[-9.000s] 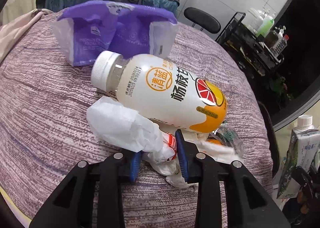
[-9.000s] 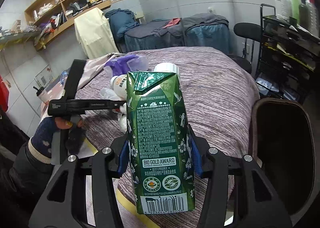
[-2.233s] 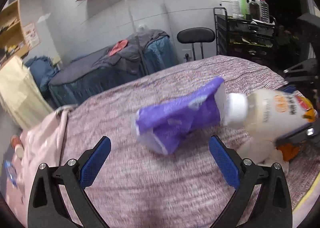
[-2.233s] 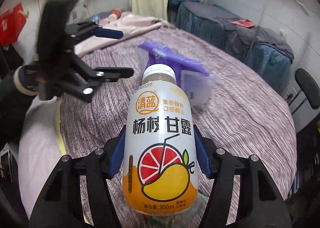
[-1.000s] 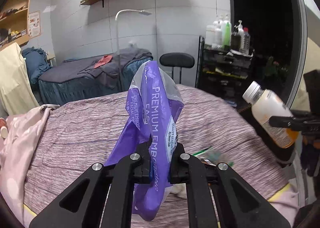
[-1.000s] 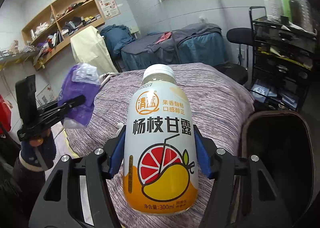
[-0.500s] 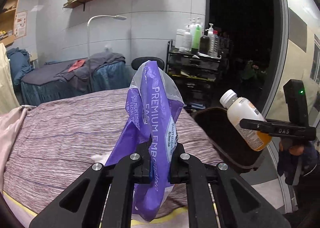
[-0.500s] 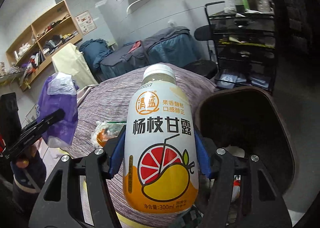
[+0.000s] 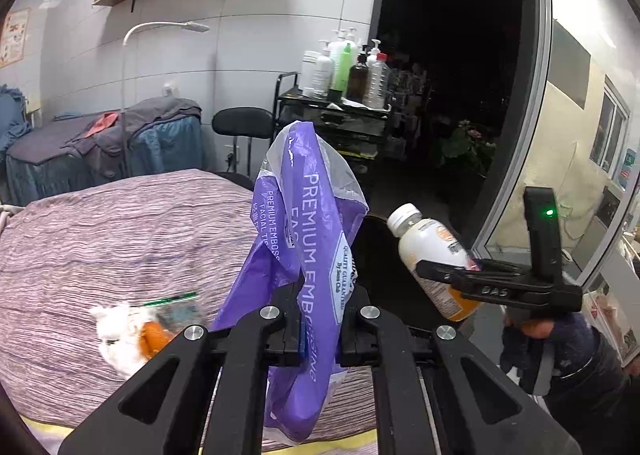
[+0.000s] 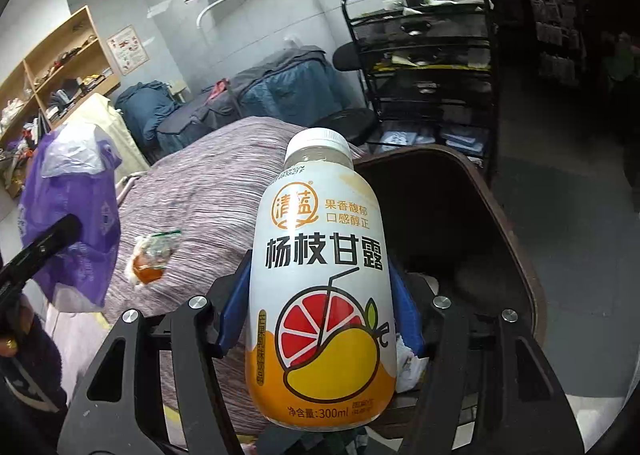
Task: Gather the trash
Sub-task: 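Carry the juice bottle and purple bag over the brown bin, then open the right gripper to drop the bottle while the left gripper drops the purple bag into the bin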
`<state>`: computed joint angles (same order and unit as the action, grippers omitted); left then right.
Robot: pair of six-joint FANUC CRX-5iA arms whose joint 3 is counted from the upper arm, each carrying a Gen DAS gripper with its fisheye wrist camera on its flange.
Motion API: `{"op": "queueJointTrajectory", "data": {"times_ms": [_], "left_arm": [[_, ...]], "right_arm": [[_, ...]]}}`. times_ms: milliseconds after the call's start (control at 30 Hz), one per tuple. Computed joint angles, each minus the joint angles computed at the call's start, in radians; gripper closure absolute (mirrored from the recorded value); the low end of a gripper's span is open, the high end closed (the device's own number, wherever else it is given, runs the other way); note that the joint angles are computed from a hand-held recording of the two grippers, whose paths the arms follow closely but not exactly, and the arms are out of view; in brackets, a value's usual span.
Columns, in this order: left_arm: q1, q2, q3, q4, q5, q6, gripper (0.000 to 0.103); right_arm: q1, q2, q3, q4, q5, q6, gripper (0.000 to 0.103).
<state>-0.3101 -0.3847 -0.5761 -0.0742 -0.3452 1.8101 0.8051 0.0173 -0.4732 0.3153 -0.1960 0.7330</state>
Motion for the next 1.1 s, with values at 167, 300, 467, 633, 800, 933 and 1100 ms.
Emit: {"op": "queueJointTrajectory", "data": {"times_ms": [167, 300, 467, 633, 800, 933, 1100], "left_arm": [[-0.034, 0.050, 0.013, 0.053, 0.035, -0.030, 0.094], [-0.054, 0.089, 0.025, 0.095, 0.045, -0.058, 0.094], [-0.060, 0.130, 0.017, 0.205, 0.062, -0.135, 0.094], [-0.070, 0.166, 0.028, 0.268, 0.053, -0.178, 0.094], [-0.082, 0.189, 0.030, 0.317, 0.056, -0.217, 0.094], [-0.087, 0.206, 0.034, 0.346, 0.056, -0.248, 0.094], [-0.092, 0.231, 0.052, 0.374, 0.053, -0.279, 0.094]], "right_arm": [[-0.026, 0.052, 0.039, -0.038, -0.035, 0.028, 0.041], [-0.047, 0.107, 0.086, -0.086, -0.073, 0.054, 0.041], [-0.065, 0.179, 0.172, -0.183, -0.161, 0.128, 0.041], [-0.073, 0.229, 0.232, -0.237, -0.224, 0.182, 0.041], [-0.078, 0.252, 0.264, -0.281, -0.251, 0.221, 0.041], [-0.067, 0.220, 0.212, -0.234, -0.208, 0.165, 0.030], [-0.052, 0.126, 0.060, 0.003, -0.097, -0.085, 0.030]]}}
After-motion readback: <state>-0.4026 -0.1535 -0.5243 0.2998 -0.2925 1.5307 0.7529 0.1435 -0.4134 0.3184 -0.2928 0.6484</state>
